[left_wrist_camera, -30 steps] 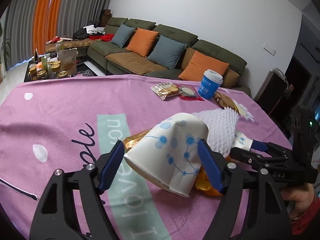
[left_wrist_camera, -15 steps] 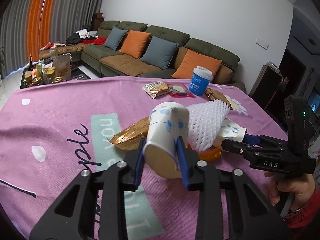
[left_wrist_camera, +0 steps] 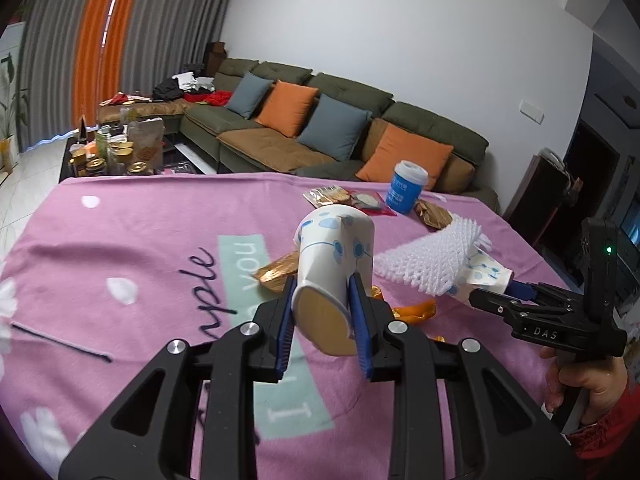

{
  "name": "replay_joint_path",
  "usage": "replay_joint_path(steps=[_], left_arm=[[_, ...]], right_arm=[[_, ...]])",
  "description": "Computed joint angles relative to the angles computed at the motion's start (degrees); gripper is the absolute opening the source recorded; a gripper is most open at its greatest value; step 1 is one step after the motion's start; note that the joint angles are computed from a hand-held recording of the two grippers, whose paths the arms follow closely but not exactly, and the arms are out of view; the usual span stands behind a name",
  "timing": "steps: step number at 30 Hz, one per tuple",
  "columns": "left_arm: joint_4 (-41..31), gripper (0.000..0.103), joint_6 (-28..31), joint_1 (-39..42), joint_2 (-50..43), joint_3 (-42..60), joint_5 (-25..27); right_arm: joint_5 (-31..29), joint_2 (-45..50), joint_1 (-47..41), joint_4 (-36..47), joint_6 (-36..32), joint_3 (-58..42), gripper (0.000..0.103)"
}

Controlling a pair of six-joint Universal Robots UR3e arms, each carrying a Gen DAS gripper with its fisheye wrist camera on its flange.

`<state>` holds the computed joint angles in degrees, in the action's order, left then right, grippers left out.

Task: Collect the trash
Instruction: 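Carry both paper cups to the teal bin and lower them inside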

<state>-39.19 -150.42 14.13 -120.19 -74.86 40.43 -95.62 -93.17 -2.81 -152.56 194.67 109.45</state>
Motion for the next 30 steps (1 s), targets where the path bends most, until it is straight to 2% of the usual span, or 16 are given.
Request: replay_joint_path(steps=[9,17,24,30], left_arm=[[-0.2,0.026,2.9,7.5,10.4,-11.6,-4.4],[-5.6,0.026,10.3,16.9,22.8,-22.5,-10.9],[-16.0,0.026,18.4,26.5,32.6,-27.7,-16.0],[-30.1,0.026,28.3,36.3,39.5,-28.6,-19.7]], right_arm=[[-4.9,-5.0,4.7,2.5,0.9,0.0,0.063],[-10.5,-8.5,11.7,3.5,3.2,-0.9,0.063],[-13.2,-3.9,19.6,1.3,2.4,-7.3,0.063],[-12.8,4.0,24.8,-0.4,0.1,-16.6,0.063]])
